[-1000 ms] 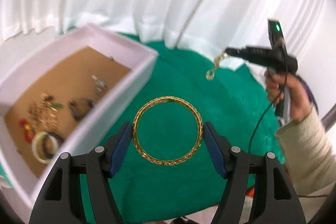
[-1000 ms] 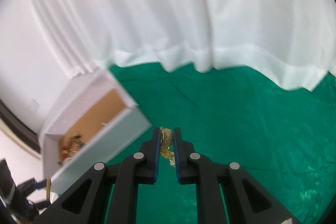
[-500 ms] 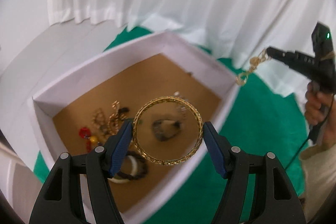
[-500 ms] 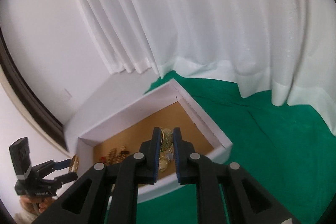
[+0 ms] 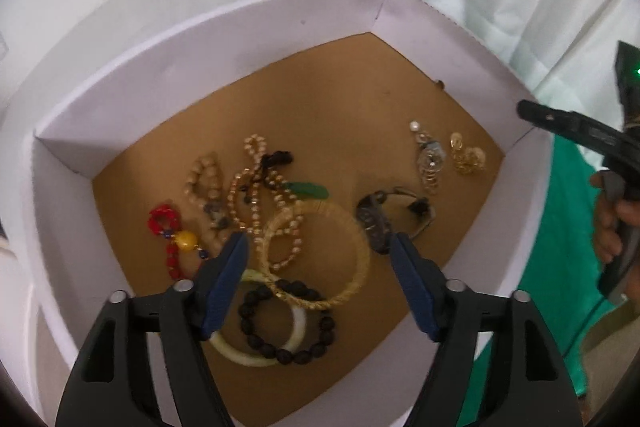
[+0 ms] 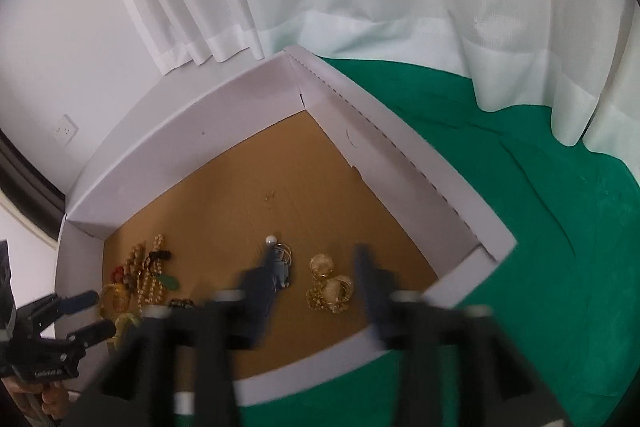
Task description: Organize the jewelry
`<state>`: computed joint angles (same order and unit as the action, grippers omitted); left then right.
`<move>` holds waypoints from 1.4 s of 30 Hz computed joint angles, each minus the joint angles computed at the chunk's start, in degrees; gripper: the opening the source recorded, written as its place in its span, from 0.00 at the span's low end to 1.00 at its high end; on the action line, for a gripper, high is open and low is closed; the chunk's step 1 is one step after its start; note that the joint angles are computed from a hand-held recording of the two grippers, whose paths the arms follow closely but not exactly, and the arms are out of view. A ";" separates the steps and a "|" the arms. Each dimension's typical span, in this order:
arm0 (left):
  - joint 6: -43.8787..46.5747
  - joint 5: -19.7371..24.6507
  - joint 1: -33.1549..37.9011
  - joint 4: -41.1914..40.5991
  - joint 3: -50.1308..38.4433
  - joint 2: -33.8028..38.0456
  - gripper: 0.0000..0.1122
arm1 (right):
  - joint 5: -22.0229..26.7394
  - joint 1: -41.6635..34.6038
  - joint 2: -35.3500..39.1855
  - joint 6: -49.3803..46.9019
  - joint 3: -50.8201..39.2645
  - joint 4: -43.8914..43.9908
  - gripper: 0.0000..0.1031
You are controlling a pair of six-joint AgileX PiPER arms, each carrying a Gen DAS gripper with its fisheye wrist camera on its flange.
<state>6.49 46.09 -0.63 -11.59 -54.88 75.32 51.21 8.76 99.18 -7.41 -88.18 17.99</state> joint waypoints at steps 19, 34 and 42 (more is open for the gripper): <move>-57.15 19.43 -41.55 52.96 1.56 -18.38 0.91 | 2.37 13.61 -19.85 12.52 9.99 -21.95 0.81; -53.82 14.47 -28.59 45.19 3.65 -19.29 0.91 | 4.50 23.08 -19.14 21.83 7.66 -30.53 0.81; -49.84 13.45 -22.24 40.42 2.00 -18.60 0.91 | 5.14 25.60 -16.97 22.62 5.45 -32.38 0.81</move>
